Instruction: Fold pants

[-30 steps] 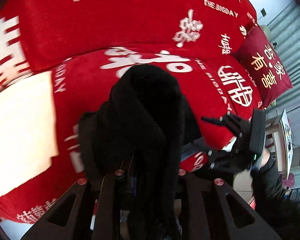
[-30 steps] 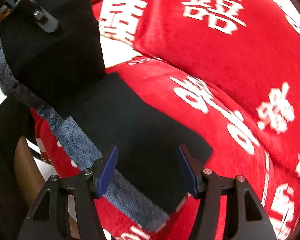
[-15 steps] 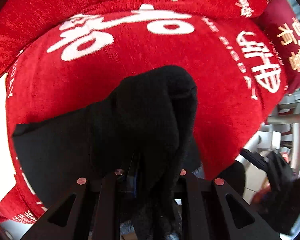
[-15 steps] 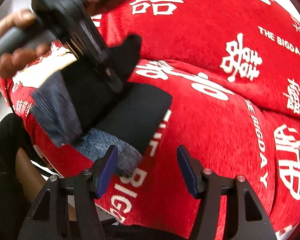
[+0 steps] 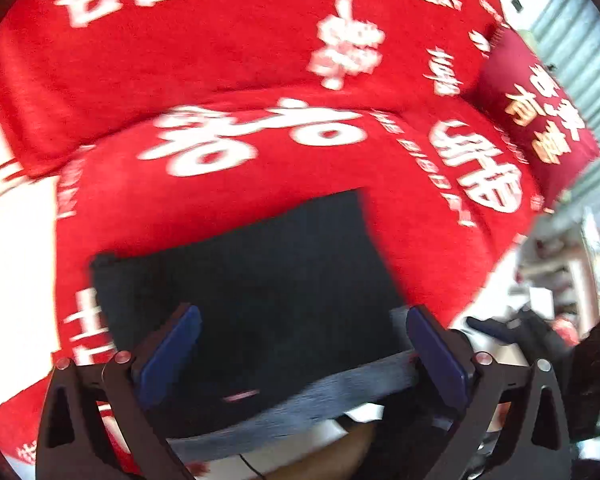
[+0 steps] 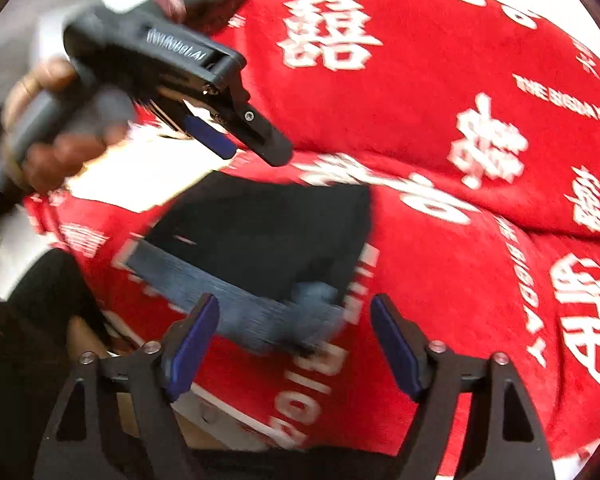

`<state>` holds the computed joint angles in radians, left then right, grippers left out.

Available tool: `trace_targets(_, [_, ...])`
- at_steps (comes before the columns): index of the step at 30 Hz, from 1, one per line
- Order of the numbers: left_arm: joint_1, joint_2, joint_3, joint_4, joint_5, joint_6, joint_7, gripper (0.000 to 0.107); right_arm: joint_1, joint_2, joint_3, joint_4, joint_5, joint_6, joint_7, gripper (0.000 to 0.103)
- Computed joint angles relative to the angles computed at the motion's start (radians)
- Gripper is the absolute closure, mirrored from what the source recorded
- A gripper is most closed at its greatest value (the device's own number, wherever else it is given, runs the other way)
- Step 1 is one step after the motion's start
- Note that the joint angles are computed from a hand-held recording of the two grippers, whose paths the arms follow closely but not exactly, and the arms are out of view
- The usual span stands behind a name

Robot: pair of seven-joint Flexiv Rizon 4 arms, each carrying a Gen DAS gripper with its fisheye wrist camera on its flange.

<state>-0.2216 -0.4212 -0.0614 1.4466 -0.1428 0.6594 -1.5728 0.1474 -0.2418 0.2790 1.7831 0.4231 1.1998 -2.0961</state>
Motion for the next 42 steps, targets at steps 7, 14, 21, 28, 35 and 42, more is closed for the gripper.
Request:
trace_targets(7, [0.049, 0.105, 0.040, 0.292, -0.037, 0.119, -0.084, 0.004, 0.134, -0.096, -0.167, 0.012, -0.364, 0.000, 0.526, 0.019])
trace_targets(14, [0.056, 0.081, 0.037, 0.308, 0.011, 0.153, -0.118, 0.004, 0.023, -0.164, -0.035, -0.147, -0.210, -0.171, 0.490, 0.082])
trace_targets(21, [0.054, 0.043, 0.041, 0.284, 0.026, 0.175, -0.114, 0.004, 0.005, -0.215, -0.049, -0.190, -0.169, -0.201, 0.574, 0.081])
trace_targets(28, [0.069, 0.064, 0.037, 0.289, 0.003, 0.237, -0.094, 0.004, 0.088, -0.148, -0.153, -0.090, -0.359, -0.096, 0.726, 0.056])
trace_targets(35, [0.072, -0.084, 0.074, 0.058, 0.053, 0.122, -0.234, 0.004, 0.108, -0.258, -0.118, -0.226, -0.555, 0.000, 0.686, 0.030])
trace_targets(42, [0.105, -0.164, 0.068, -0.008, 0.035, 0.055, -0.261, 0.004, 0.077, -0.475, -0.033, -0.563, -0.421, -0.309, 0.556, 0.036])
